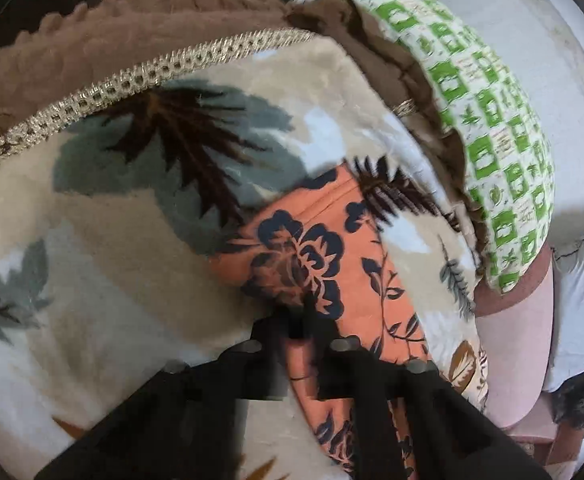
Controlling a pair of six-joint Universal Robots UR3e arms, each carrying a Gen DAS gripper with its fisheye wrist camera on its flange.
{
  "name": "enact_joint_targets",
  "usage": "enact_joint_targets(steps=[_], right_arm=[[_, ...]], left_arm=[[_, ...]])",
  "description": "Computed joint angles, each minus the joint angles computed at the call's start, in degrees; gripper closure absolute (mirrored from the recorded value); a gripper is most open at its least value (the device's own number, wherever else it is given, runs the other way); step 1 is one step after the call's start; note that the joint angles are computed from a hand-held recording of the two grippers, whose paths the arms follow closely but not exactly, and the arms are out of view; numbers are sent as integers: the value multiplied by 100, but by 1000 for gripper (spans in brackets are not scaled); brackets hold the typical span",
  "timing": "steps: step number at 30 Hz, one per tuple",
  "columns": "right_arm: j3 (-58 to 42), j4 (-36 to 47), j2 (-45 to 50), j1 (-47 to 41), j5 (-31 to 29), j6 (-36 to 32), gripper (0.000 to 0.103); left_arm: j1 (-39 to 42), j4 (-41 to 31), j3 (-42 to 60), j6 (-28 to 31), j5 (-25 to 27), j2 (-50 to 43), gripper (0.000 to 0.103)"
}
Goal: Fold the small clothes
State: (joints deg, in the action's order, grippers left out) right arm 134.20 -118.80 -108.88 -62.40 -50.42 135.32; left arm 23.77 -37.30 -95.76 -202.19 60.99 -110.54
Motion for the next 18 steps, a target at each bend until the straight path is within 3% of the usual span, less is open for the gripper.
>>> enact_joint_targets(steps=[5, 9, 14, 18], right_arm=[[-69, 183, 16, -77, 31, -116, 38], [0, 219, 0, -168, 154, -173, 38], [-232, 553, 1, -188, 209, -39, 38], [-498, 2358, -813, -1071, 662, -1075, 38]], left_arm=[[-417, 692, -419, 211, 1296, 1278, 99], [-978, 501, 361, 646, 1710, 2142, 99], [-2635, -251, 2375, 869, 2168, 1767, 99], [-4301, -417, 3566, 847, 2713, 872, 98]])
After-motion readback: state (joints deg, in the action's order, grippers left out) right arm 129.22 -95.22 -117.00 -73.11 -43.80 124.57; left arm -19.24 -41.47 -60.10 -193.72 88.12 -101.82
